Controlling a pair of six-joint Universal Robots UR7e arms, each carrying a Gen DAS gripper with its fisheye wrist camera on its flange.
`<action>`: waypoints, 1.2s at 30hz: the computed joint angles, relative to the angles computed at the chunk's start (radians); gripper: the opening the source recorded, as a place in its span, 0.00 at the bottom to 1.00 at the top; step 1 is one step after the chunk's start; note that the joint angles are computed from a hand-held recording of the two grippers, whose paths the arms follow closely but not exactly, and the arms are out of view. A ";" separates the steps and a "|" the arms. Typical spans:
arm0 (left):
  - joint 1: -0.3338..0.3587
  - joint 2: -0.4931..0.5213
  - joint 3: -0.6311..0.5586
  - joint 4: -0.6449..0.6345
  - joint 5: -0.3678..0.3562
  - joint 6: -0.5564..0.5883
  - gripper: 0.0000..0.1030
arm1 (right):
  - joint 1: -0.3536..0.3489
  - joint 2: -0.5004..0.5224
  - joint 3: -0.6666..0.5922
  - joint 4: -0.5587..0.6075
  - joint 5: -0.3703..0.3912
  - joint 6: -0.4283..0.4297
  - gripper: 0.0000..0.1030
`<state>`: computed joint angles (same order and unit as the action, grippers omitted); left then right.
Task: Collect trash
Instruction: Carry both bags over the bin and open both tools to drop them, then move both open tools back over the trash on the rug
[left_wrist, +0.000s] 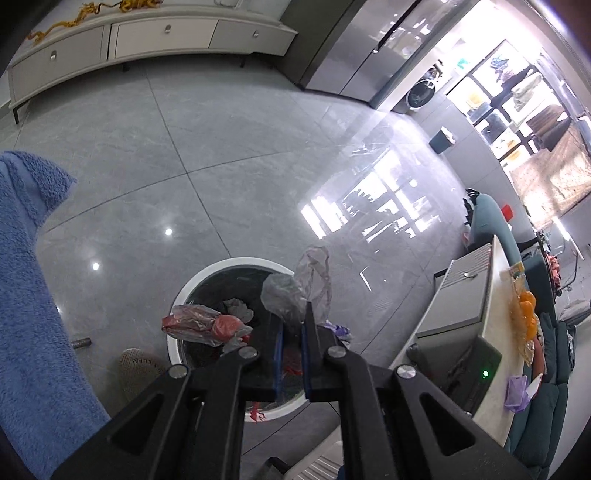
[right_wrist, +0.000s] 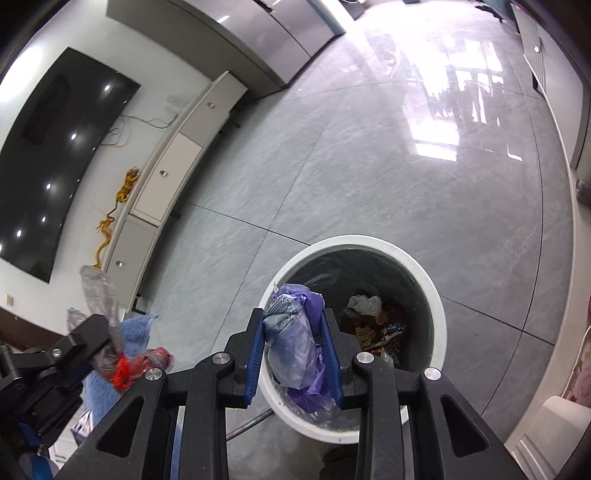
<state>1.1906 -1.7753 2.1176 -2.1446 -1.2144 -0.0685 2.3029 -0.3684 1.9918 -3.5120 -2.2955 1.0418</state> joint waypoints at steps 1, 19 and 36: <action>0.009 0.018 -0.001 -0.010 0.003 0.000 0.07 | -0.007 0.003 0.002 -0.005 0.002 0.004 0.29; 0.056 0.093 0.000 -0.034 -0.040 0.013 0.16 | -0.042 0.025 0.012 -0.046 0.028 0.005 0.47; 0.004 -0.005 0.016 -0.008 -0.015 -0.012 0.37 | 0.007 0.003 -0.015 -0.022 -0.009 0.005 0.51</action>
<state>1.1948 -1.7805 2.1338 -2.1528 -1.2298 -0.0804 2.3096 -0.3659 1.9766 -3.5343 -2.3040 1.0471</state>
